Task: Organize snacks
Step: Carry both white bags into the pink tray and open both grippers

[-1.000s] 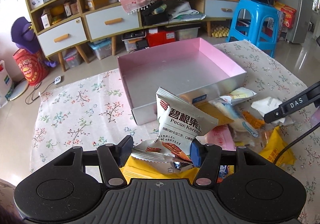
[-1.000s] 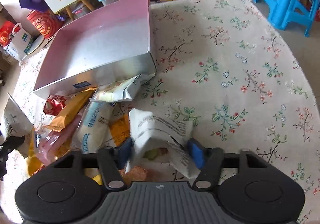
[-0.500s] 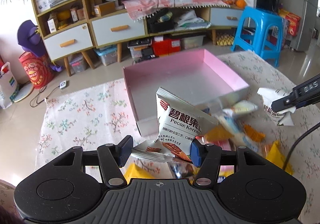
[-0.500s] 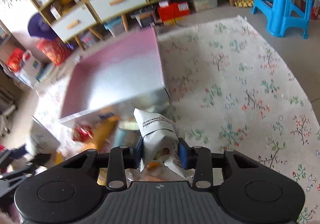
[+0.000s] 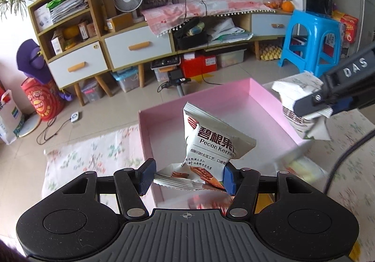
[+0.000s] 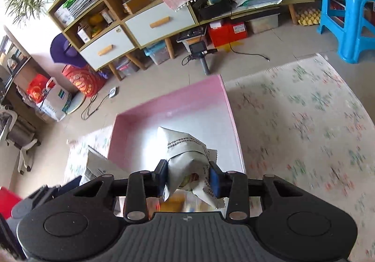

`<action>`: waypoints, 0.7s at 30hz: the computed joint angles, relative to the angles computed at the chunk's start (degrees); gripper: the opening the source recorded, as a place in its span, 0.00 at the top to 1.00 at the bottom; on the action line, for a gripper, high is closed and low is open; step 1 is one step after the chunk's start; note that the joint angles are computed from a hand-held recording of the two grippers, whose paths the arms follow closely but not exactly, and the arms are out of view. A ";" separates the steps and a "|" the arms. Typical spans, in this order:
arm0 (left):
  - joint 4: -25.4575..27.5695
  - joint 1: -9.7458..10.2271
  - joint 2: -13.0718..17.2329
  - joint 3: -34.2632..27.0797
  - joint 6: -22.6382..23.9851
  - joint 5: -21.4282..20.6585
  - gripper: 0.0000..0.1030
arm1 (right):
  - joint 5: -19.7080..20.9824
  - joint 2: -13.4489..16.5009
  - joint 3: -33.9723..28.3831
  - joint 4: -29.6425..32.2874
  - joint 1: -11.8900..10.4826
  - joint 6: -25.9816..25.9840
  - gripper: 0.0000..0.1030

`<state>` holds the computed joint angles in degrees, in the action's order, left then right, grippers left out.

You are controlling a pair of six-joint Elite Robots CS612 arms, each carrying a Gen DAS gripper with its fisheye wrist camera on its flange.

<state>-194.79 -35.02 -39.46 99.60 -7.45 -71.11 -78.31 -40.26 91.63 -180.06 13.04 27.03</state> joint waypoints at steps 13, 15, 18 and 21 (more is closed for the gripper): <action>6.53 2.56 6.49 -11.05 -4.08 1.11 0.44 | 0.25 7.14 -10.22 1.53 -0.19 -4.44 0.72; 7.12 2.83 7.13 -11.96 -4.47 1.32 0.44 | 0.27 7.73 -10.97 1.74 -0.26 -4.31 0.72; 7.87 3.09 7.74 -12.92 -4.85 1.47 0.44 | -0.34 8.45 -11.93 1.87 -0.22 -4.56 0.70; 8.61 3.19 7.93 -13.52 -5.53 1.65 0.41 | -1.01 8.80 -12.33 2.02 -0.22 -4.70 0.67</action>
